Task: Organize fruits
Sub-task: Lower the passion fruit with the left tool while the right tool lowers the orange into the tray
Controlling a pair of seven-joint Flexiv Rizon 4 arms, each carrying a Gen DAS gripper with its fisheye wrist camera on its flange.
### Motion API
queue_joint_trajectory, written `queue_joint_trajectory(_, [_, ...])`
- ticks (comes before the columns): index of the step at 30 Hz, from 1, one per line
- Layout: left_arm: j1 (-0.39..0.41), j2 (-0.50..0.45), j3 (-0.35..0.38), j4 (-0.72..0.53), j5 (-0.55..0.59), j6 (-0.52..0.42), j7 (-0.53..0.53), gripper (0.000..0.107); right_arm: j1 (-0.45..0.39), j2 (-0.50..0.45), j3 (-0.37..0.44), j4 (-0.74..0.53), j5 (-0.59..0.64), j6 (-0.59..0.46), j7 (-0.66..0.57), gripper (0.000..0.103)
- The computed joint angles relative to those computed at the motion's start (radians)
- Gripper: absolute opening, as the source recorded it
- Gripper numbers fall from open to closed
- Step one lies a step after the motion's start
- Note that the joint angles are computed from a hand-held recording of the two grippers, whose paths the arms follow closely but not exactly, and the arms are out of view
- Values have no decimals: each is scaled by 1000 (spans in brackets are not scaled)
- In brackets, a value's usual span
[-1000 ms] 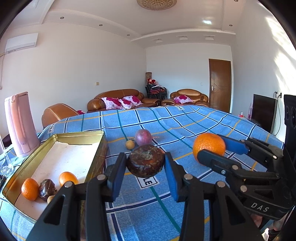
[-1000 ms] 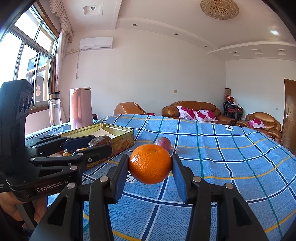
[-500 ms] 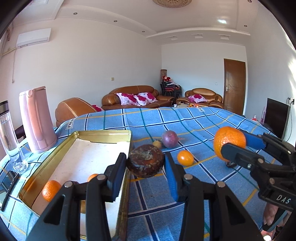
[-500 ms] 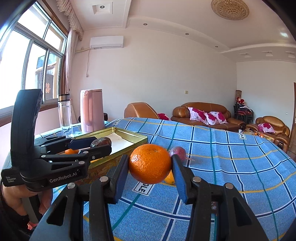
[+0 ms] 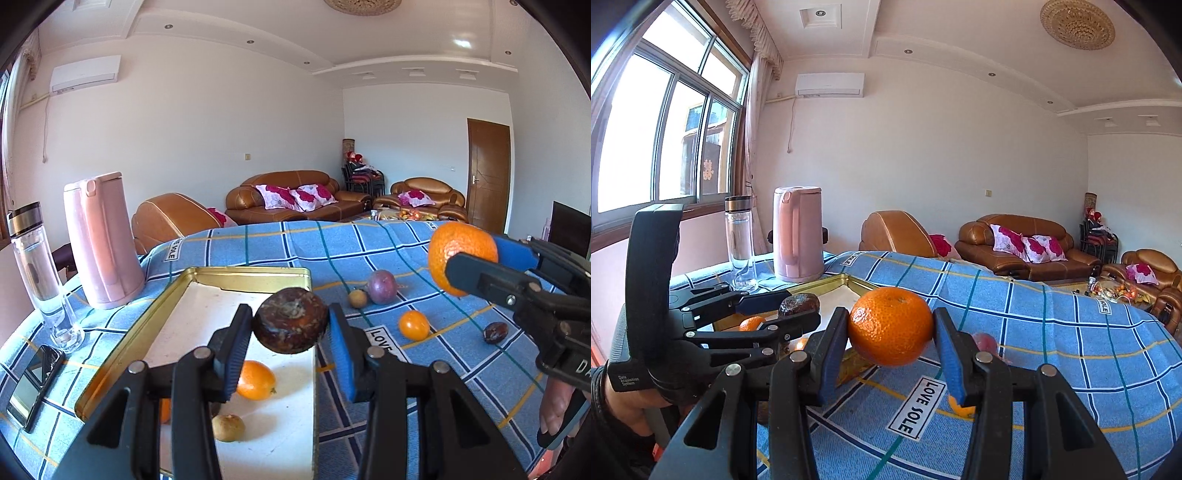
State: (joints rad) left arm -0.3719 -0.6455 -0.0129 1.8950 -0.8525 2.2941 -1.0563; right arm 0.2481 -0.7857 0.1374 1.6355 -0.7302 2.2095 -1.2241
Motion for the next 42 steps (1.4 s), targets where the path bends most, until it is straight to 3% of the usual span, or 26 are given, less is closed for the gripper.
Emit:
queue_joint_trajectory(17, [16,12,26,6,-102,-50,59,43,-39,-110,91,-231,-335,-128,231,48])
queue_joint_trajectory(25, [18,14,39,6,-166,-72,105,43,-47,-177,108,-348,-542,-168,399,48])
queue_joint_trajectory(28, [18,14,39,4,-196,-82,127,43,-57,-208,109,-416,-670,-169,519,48])
queue_joint_trajectory(32, [20,13,38,-1,-236,-92,163,43,-29,-238,24,-525,-818,-115,729,48])
queue_joint_trajectory(38, [35,14,30,-4,-270,-114,192,43,53,-260,-159,-633,-869,-18,917,48])
queue_joint_trajectory(42, [45,18,28,0,-270,-133,188,43,94,-268,-252,-664,-862,31,978,48])
